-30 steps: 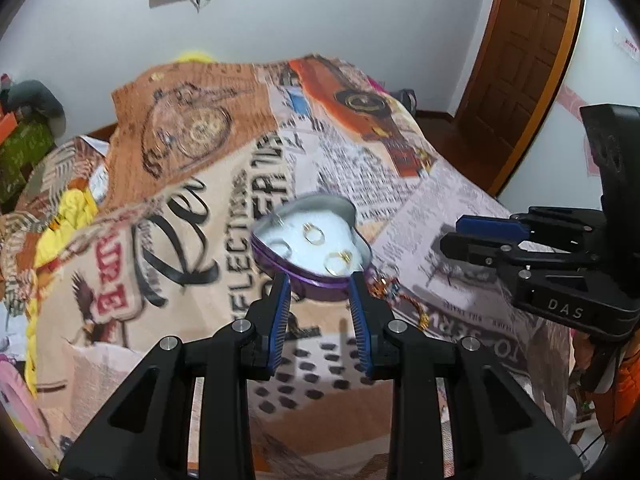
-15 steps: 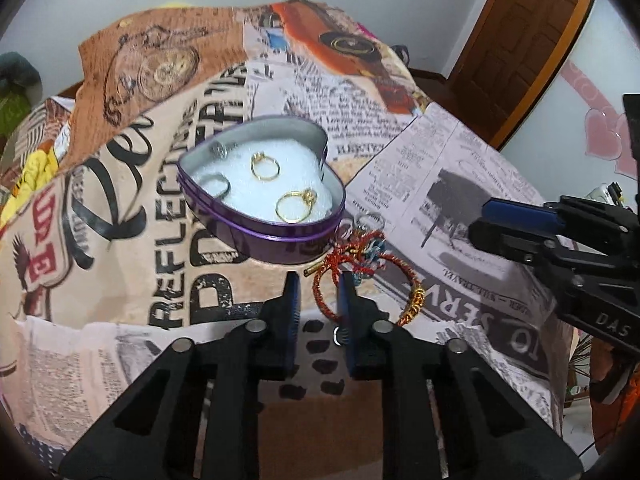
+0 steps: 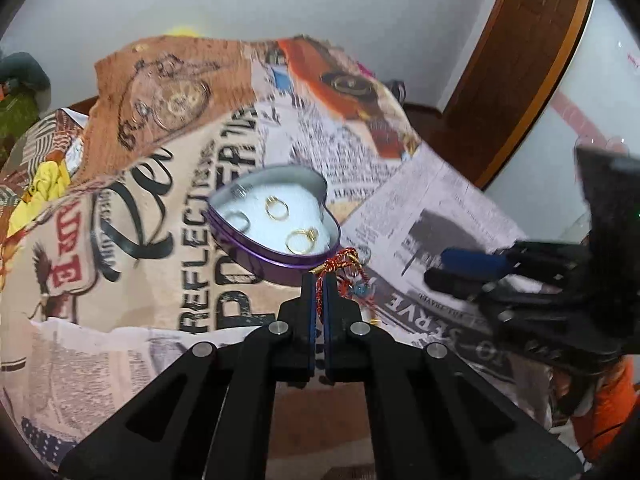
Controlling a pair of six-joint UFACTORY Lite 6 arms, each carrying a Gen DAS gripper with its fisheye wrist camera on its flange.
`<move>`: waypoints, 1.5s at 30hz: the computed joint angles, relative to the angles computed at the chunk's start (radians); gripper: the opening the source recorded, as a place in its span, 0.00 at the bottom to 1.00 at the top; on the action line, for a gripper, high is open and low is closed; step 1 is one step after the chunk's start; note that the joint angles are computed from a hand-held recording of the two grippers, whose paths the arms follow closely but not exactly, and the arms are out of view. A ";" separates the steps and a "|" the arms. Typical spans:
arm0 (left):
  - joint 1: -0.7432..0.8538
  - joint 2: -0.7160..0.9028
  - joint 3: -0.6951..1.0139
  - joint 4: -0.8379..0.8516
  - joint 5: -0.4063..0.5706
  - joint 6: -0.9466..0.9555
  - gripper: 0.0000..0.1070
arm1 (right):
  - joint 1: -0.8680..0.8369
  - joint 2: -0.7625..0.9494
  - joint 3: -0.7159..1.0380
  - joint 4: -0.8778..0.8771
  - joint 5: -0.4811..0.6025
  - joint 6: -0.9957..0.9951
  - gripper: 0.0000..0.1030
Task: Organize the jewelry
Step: 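Grasp the red-gold bracelet with the left tool while the right grasps the red beaded charm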
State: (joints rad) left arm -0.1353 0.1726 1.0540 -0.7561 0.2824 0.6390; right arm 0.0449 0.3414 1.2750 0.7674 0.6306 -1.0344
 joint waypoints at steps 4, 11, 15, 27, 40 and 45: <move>0.049 -0.074 -0.053 -0.060 0.012 0.075 0.01 | 0.026 -0.003 -0.006 -0.017 -0.006 0.020 0.23; 0.121 -0.126 -0.142 -0.099 -0.003 0.161 0.01 | 0.080 0.020 0.015 -0.055 -0.008 0.071 0.23; 0.151 -0.103 -0.179 -0.137 -0.029 0.227 0.01 | 0.114 0.064 0.057 -0.092 0.008 0.126 0.24; 0.159 -0.035 -0.214 -0.406 -0.057 0.521 0.01 | 0.197 0.151 0.150 -0.164 -0.020 0.255 0.40; 0.165 -0.018 -0.221 -0.496 -0.054 0.622 0.01 | 0.159 0.183 0.162 -0.078 0.018 0.180 0.25; 0.161 -0.004 -0.210 -0.464 -0.058 0.588 0.02 | 0.165 0.189 0.166 -0.099 -0.002 0.203 0.09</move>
State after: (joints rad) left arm 0.0259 0.1688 0.8440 -1.2199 0.2248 1.2275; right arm 0.2101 0.5299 1.4408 0.6683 0.6286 -0.8315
